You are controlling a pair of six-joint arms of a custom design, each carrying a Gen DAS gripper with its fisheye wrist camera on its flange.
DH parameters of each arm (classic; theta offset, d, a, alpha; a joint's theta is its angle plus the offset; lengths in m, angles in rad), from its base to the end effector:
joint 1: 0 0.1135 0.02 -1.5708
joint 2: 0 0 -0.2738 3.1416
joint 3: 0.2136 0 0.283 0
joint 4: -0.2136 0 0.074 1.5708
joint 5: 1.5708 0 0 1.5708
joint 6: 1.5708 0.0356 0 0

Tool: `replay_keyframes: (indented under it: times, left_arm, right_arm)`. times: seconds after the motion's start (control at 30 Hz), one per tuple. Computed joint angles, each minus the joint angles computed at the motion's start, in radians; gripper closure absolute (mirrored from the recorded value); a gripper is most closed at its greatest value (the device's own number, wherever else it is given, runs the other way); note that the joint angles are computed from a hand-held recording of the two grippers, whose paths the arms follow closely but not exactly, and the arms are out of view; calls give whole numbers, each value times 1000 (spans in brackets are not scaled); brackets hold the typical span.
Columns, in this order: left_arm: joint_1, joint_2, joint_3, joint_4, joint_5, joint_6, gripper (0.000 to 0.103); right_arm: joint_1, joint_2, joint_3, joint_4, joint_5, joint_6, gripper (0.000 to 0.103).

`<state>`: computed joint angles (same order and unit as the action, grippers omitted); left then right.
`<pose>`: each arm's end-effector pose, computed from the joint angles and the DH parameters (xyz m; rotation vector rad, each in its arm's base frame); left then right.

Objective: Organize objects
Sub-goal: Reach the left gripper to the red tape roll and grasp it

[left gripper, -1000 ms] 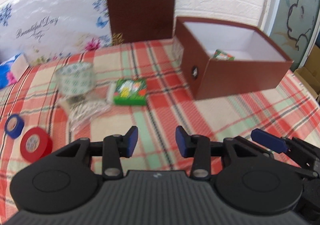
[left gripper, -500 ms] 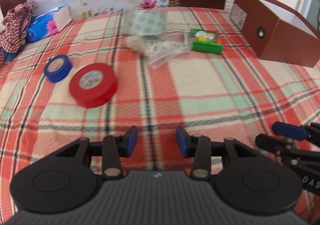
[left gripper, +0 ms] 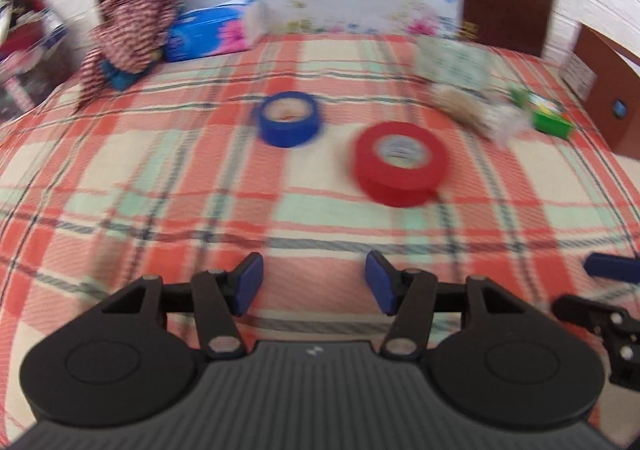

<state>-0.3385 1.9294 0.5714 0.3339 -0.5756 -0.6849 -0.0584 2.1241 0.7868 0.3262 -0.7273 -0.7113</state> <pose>0.2773 -0.0771 0.0235 -0.6049 2.3110 0.2876 0.3404 0.0038 0.0060 -0.9789 2.1044 0.5649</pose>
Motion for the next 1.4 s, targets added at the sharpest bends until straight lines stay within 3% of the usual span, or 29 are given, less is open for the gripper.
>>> replay_keyframes:
  times: [0.1,0.2,0.23,0.33,0.43,0.5,0.63,0.8,0.9,1.0,1.07,1.17,1.3,1.4]
  left_arm:
    - [90,30,-95,186,-28,24,35]
    - [133,188,-166,538,-89,81,23]
    - [147,212,-195,637,-71,72,25]
    - [165,232,-211,712,-56,71,25]
    - [177,244,-214,745,-38,73,25]
    - [164,243,-211,736,-49,63,25]
    - [156,237,-206,715,-59,63,25]
    - [129,213,-182,623,-98,61,25]
    - [98,189,-150,509,-143,46,24]
    - [47,141,-83,281,-203,-32,24]
    - [9,97,-53,193,-159,-99,25]
    - [-100,73,22,186,-74,-75,26]
    - [-212,127,240,113,69,2,29]
    - [-245,202,449,-25,229,20,33]
  right_arm:
    - [81,28,0,101,22,45,45]
    - [175,77,35,212,63,99,44]
    - [207,98,55,245,84,119,43]
    - [296,145,128,285,152,174,42]
    - [357,184,196,288,215,192,32]
    - [357,192,234,242,205,200,32]
    - [303,163,156,280,164,165,32]
    - [100,115,60,230,37,12,32]
    - [-63,114,60,173,-7,-73,32]
    - [-219,126,108,110,-14,-55,32]
    - [-288,140,140,113,15,16,32]
    - [-358,156,166,122,15,60,32]
    - [-389,158,134,155,-17,1,31]
    - [-400,158,136,139,-37,-22,31]
